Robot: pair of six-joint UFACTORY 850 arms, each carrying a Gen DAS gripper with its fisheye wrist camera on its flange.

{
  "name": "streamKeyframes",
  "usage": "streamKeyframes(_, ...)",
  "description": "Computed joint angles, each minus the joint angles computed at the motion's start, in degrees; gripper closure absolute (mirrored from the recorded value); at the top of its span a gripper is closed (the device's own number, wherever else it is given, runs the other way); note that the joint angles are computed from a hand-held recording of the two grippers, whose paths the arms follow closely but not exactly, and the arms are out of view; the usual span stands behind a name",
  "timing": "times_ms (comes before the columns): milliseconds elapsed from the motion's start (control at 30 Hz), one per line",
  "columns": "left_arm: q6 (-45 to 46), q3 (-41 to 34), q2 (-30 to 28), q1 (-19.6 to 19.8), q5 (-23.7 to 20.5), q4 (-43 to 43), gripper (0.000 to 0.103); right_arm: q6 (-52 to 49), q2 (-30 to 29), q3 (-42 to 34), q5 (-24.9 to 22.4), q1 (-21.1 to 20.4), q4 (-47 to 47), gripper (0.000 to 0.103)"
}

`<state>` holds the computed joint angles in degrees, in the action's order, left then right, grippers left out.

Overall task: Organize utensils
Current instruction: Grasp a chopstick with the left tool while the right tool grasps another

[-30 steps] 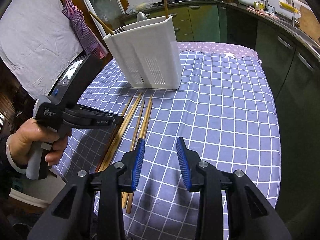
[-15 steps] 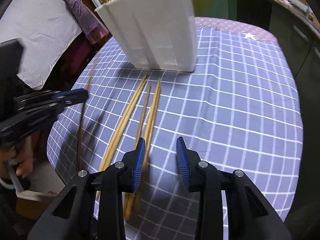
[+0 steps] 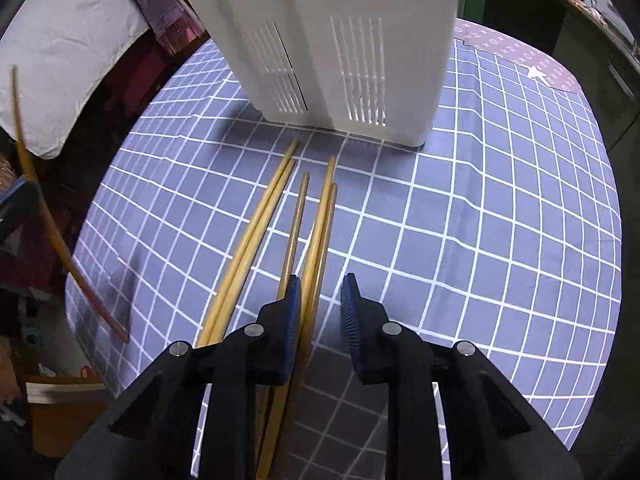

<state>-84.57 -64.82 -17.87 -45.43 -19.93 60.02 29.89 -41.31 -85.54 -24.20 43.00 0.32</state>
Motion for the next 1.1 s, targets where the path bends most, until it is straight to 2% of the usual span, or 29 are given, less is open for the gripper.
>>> streamKeyframes(267,2.00,1.03,0.68,0.46,1.63,-1.71,0.097,8.54,-0.08,-0.26,-2.86,0.13,-8.40,0.080)
streamKeyframes(500,0.87,1.62,1.03,0.77,2.16,-0.64,0.097,4.03,-0.98,-1.57,-3.02,0.01,-3.86,0.080)
streamKeyframes(600,0.86,1.90,1.30,0.80,2.14,-0.46,0.097,4.60,-2.09,-3.17,-3.59,0.54,-4.68,0.080)
streamKeyframes(800,-0.72,2.31,1.72,0.53,1.88,1.38,0.097,9.80,-4.41,-6.58,-7.60,1.99,-11.34,0.088)
streamKeyframes(833,-1.09,2.39,1.79,0.50,2.01,1.89,0.097,10.39,-4.56,-6.75,-7.60,2.18,-12.05,0.093)
streamKeyframes(933,-1.67,2.45,1.95,0.42,2.31,2.58,0.097,10.99,-4.59,-6.64,-6.74,2.12,-11.76,0.096)
streamKeyframes(1100,-1.74,2.69,2.18,0.43,2.39,2.92,0.097,12.88,-0.85,-1.87,-1.59,1.94,-11.70,0.097)
